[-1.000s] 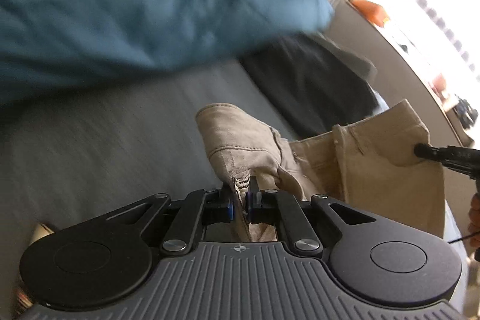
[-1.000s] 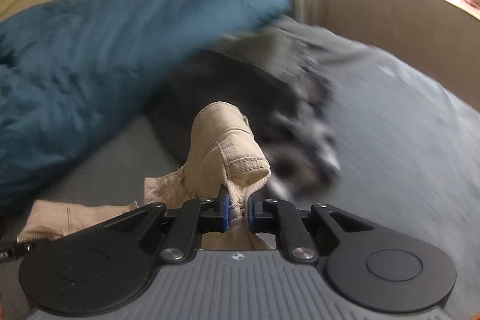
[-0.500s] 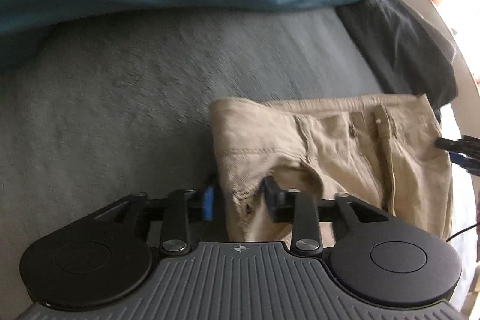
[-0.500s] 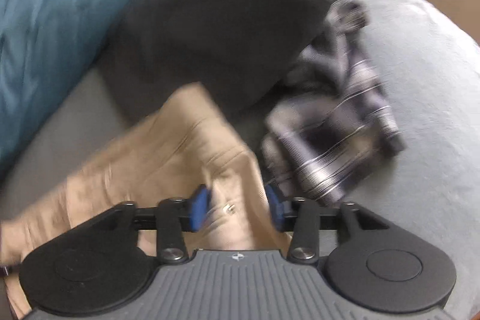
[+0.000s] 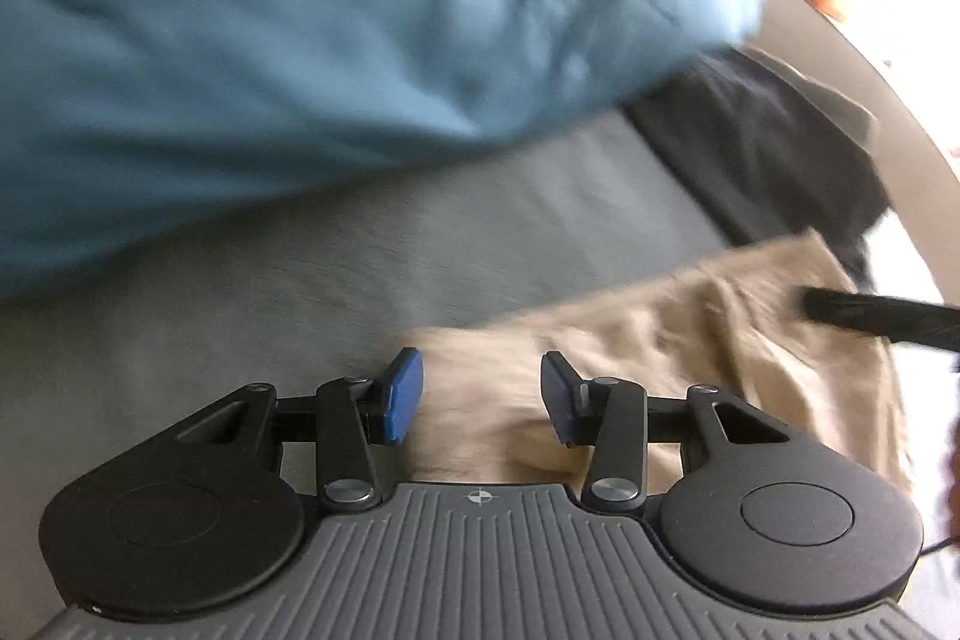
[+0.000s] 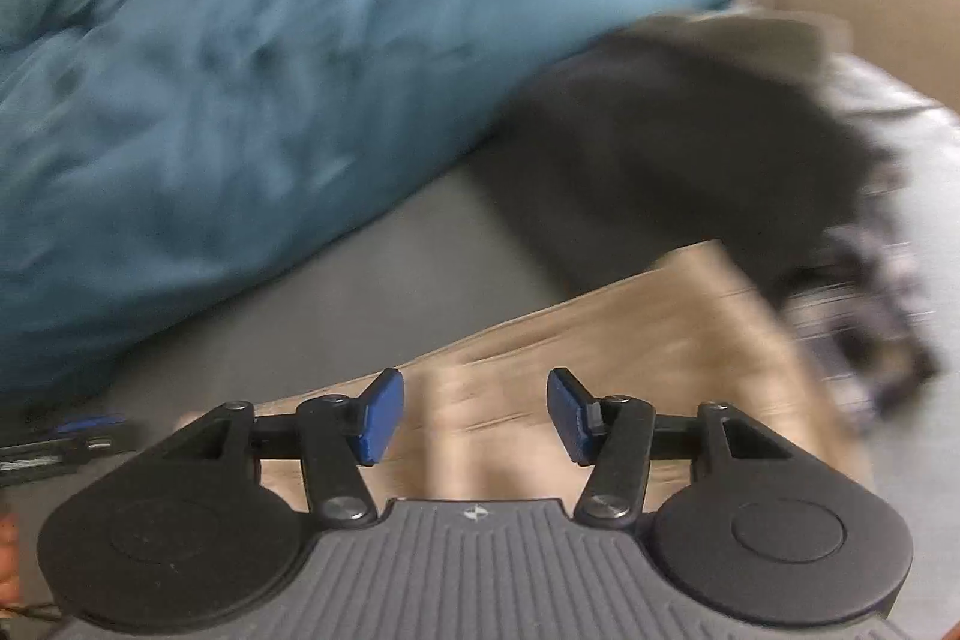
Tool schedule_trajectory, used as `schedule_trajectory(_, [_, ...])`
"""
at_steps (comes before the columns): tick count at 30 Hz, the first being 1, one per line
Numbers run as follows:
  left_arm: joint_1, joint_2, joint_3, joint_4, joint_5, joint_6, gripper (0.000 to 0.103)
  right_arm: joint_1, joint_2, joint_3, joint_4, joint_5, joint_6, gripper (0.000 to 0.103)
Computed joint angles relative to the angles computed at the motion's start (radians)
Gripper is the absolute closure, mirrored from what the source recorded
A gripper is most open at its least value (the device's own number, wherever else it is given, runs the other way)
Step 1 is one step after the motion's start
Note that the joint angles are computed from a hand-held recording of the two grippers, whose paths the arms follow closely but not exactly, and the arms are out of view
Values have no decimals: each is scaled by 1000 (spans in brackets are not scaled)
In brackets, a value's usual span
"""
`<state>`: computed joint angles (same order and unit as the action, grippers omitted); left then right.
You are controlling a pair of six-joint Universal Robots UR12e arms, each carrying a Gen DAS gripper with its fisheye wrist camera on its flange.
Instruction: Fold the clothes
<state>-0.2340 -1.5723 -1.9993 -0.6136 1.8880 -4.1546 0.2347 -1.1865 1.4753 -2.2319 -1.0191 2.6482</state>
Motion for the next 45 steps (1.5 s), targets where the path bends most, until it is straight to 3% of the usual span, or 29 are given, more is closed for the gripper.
schedule_trajectory(3, [-1, -45, 10, 40, -26, 27, 61, 42, 2, -7, 77, 2, -120, 53])
schedule_trajectory(10, [3, -96, 38, 3, -48, 30, 61, 98, 56, -28, 84, -198, -57, 53])
schedule_trajectory(20, [-7, -93, 37, -2, -59, 92, 66, 73, 74, -58, 158, -163, -102, 51])
schedule_trajectory(24, [-17, -112, 54, -35, -29, 114, 67, 61, 103, -99, 238, -100, -76, 32])
schedule_trajectory(26, [-26, -122, 66, -57, -3, 128, 68, 62, 106, -105, 252, -90, -78, 29])
schedule_trajectory(28, [-34, -127, 73, -68, 18, 136, 69, 70, 95, -93, 234, -116, -116, 41])
schedule_trajectory(30, [-40, -129, 75, -71, 33, 136, 69, 72, 87, -92, 242, -135, -159, 67])
schedule_trajectory(32, [-47, -133, 79, -80, 53, 130, 69, 70, 82, -90, 246, -136, -152, 84])
schedule_trajectory(33, [-51, -136, 82, -87, 65, 128, 70, 69, 74, -78, 219, -138, -142, 97])
schedule_trajectory(37, [-67, -147, 98, -109, 120, 130, 73, 61, 46, -32, 90, -112, -83, 97])
schedule_trajectory(45, [-62, -157, 110, -129, 168, 125, 73, 70, 60, -51, 49, -92, -66, 98])
